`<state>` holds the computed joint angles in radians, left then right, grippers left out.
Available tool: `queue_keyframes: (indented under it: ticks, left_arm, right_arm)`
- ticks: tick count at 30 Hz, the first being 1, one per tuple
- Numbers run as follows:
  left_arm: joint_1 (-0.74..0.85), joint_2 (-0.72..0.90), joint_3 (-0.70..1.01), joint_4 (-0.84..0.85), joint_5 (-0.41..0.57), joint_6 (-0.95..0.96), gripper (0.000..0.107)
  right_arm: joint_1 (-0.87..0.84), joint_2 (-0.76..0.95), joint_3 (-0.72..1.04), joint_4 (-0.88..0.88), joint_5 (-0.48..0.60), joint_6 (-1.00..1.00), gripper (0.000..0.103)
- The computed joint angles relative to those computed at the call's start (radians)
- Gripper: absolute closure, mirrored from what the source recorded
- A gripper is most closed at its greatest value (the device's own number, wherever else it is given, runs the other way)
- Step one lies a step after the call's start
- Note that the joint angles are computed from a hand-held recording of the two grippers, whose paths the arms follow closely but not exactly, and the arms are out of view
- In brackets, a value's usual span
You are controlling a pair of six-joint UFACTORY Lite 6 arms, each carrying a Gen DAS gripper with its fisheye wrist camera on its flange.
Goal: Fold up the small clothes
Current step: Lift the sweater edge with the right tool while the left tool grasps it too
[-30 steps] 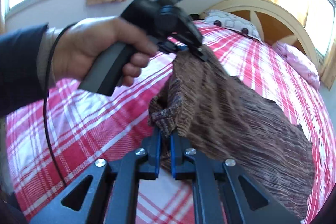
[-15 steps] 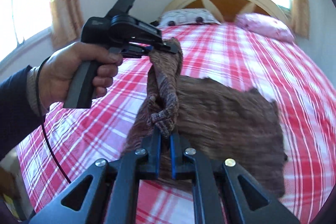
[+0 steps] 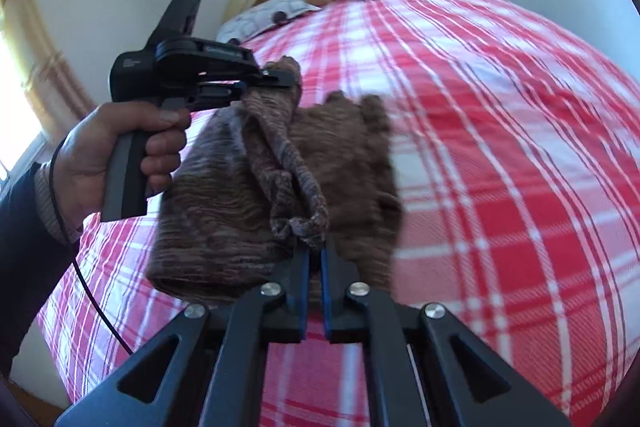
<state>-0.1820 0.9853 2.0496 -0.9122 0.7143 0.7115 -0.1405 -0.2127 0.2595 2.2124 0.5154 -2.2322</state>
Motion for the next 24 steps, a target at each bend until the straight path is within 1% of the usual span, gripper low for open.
queue_keyframes:
  ticks: [2,3,5,7,9,11,13,15,16,17,18,20,21,22,23,24]
  left_arm:
    - [-0.023,-0.006,-0.012,0.021,-0.023,0.008,0.095]
    - [-0.033,0.0,-0.002,0.033,-0.028,-0.001,0.094]
    - [-0.055,-0.039,-0.049,0.041,-0.061,0.028,0.094]
    - [-0.066,-0.071,-0.081,0.034,-0.069,0.058,0.094]
    - [-0.086,-0.088,-0.08,0.055,-0.075,0.048,0.094]
    - [-0.109,-0.07,-0.038,0.11,-0.083,-0.002,0.094]
    - [-0.133,-0.012,0.047,0.213,-0.072,-0.119,0.091]
    - [-0.153,0.04,0.133,0.331,-0.049,-0.25,0.089]
    - [-0.157,0.037,0.132,0.351,-0.048,-0.273,0.089]
    - [-0.159,0.022,0.116,0.354,-0.051,-0.273,0.087]
    - [-0.16,-0.008,0.079,0.349,-0.064,-0.254,0.082]
    - [-0.161,-0.109,-0.058,0.264,-0.133,-0.129,0.071]
    - [-0.163,-0.164,-0.124,0.234,-0.173,-0.082,0.055]
    - [-0.167,-0.226,-0.194,0.213,-0.224,-0.047,0.039]
    - [-0.171,-0.29,-0.266,0.18,-0.274,0.004,0.034]
    - [-0.17,-0.361,-0.348,0.117,-0.321,0.095,0.031]
  right_arm:
    - [-0.082,0.054,0.014,-0.109,0.056,0.065,0.096]
    - [-0.096,0.063,0.012,-0.121,0.064,0.07,0.097]
    - [-0.126,0.077,0.002,-0.138,0.086,0.065,0.097]
    - [-0.143,0.06,-0.02,-0.152,0.093,0.063,0.097]
    - [-0.162,0.016,-0.046,-0.185,0.094,0.091,0.097]
    - [-0.185,-0.013,-0.059,-0.215,0.094,0.117,0.097]
    - [-0.224,0.008,-0.054,-0.228,0.099,0.114,0.097]
    - [-0.279,0.065,-0.032,-0.271,0.132,0.137,0.096]
    - [-0.311,0.116,-0.004,-0.33,0.152,0.172,0.092]
    - [-0.334,0.159,0.023,-0.388,0.164,0.208,0.093]
    - [-0.352,0.181,0.037,-0.416,0.181,0.223,0.092]
    - [-0.409,0.2,0.051,-0.488,0.222,0.258,0.092]
    - [-0.414,0.175,0.039,-0.491,0.214,0.263,0.091]
    - [-0.412,0.139,0.023,-0.477,0.193,0.262,0.084]
    - [-0.411,0.082,0.0,-0.44,0.156,0.253,0.066]
    - [-0.423,0.045,-0.012,-0.424,0.144,0.253,0.055]
